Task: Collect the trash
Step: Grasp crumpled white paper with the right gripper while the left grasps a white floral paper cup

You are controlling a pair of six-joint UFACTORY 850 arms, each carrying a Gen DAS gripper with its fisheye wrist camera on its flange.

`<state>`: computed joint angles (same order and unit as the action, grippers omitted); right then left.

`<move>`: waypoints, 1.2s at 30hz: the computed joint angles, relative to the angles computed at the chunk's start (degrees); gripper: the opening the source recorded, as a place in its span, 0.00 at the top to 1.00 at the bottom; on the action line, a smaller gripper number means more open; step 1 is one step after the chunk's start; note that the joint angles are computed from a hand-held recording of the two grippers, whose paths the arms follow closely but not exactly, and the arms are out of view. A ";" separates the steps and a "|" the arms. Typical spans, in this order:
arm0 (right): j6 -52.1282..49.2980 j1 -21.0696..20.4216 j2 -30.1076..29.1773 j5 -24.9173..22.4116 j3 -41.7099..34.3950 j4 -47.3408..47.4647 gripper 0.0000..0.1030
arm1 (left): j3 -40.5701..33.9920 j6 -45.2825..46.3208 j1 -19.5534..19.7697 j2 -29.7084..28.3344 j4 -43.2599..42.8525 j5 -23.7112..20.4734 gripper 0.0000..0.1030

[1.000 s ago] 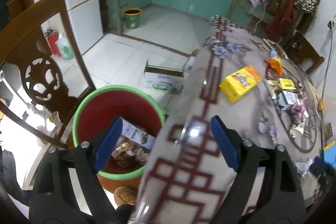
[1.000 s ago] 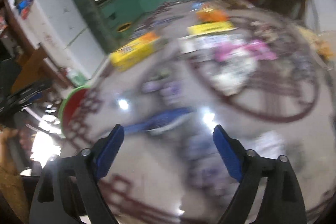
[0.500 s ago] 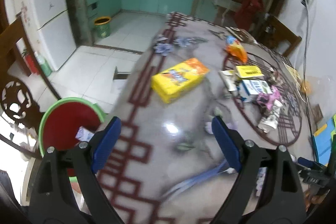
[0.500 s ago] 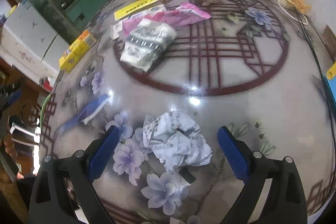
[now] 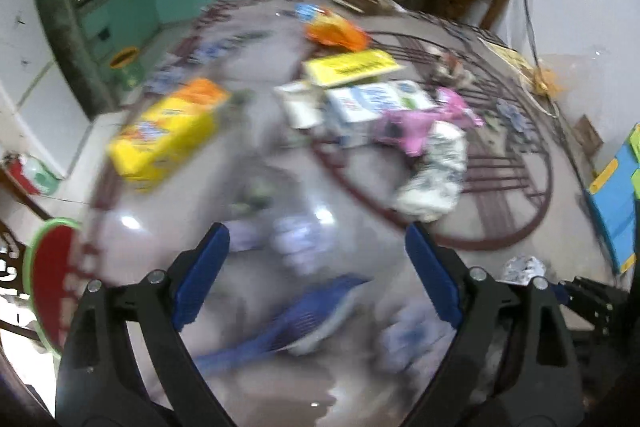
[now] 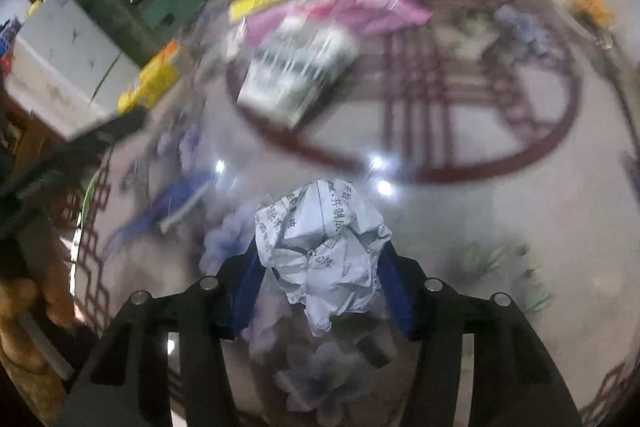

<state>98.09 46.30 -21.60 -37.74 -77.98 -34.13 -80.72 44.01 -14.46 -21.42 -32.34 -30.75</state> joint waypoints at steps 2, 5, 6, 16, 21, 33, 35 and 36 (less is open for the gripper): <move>7.69 0.53 2.20 -3.15 1.76 -5.60 0.49 | -1.28 -1.84 -2.00 -1.37 0.26 -0.64 0.15; 21.35 0.95 6.61 -4.04 6.79 -13.13 0.49 | -4.43 -6.50 -5.43 -4.41 3.04 -1.37 0.15; 24.77 1.00 7.55 -3.95 7.94 -14.91 0.49 | -5.22 -7.83 -6.10 -5.16 4.09 -1.36 0.15; 27.24 0.55 8.16 -2.60 8.94 -15.89 0.47 | -13.09 -19.27 -8.78 -12.62 14.64 -5.25 0.33; 27.05 0.55 7.94 -2.76 8.83 -16.16 0.47 | -13.36 -18.20 -8.21 -12.88 13.24 -7.63 0.54; 25.20 1.10 6.87 -4.68 7.13 -15.91 0.47 | -3.96 -4.00 -2.56 -2.26 1.25 -6.35 0.62; 25.02 1.26 6.67 -5.02 6.79 -16.09 0.47 | -2.33 -1.50 -1.08 -0.02 0.12 -6.79 0.86; 24.90 1.38 6.54 -5.20 6.59 -16.25 0.47 | -2.27 -0.96 -0.69 0.21 -0.11 -7.01 0.94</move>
<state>122.99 47.68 -15.06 -42.95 -71.39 -50.38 -82.99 43.05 -15.15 -21.21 -32.45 -37.76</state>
